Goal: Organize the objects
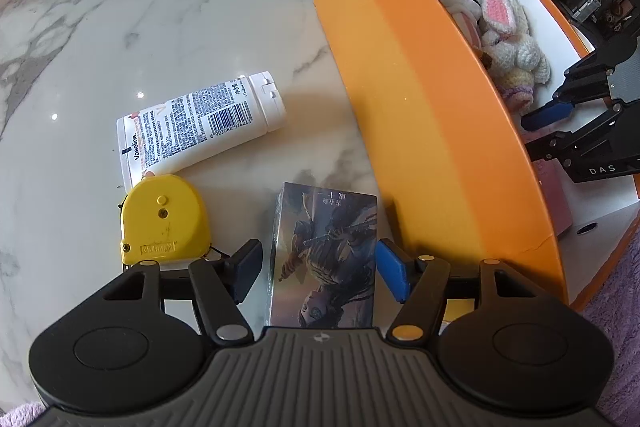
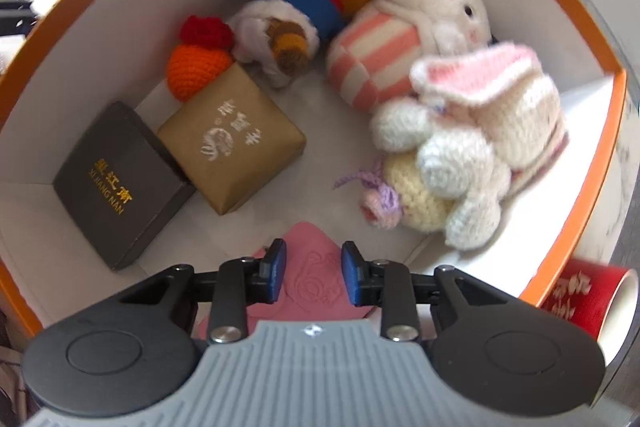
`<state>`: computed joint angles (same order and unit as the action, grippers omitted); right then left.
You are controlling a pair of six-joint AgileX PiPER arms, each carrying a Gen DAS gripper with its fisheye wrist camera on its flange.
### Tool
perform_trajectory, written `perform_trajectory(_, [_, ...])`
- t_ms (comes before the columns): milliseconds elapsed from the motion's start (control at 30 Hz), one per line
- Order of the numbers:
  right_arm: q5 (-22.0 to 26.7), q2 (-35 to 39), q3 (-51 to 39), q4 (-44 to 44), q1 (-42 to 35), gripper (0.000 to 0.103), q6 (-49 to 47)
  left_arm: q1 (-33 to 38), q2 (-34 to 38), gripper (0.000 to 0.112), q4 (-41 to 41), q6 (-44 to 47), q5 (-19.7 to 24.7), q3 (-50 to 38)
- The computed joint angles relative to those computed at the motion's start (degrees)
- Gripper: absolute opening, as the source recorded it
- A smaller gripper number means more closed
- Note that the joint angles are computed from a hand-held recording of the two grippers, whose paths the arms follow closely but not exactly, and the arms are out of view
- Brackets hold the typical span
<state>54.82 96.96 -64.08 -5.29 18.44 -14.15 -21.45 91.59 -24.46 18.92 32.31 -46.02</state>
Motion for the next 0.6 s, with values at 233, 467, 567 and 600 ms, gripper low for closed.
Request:
perform_trajectory(233, [-0.79, 3.42, -0.97, 3.10, -1.34, 0.040, -1.09, 0.05, 0.66, 0.075, -0.25, -0.32, 0.28, -0.40])
perform_trajectory(467, [-1.15, 1.76, -1.29, 6.22, -2.34, 0.040, -3.73, -0.85, 1.41, 0.076, 1.61, -2.57, 0.41, -1.21])
perform_trajectory(567, [0.12, -0.46, -2.47, 10.13, -2.96, 0.048, -6.79, -1.14, 1.96, 0.076, 2.37, -3.38, 0.91, -1.75])
perform_trajectory(600, [0.32, -1.00, -2.89, 10.26, -2.66, 0.050, -7.34, -1.38, 2.10, 0.076, 2.87, -3.91, 0.95, -1.89])
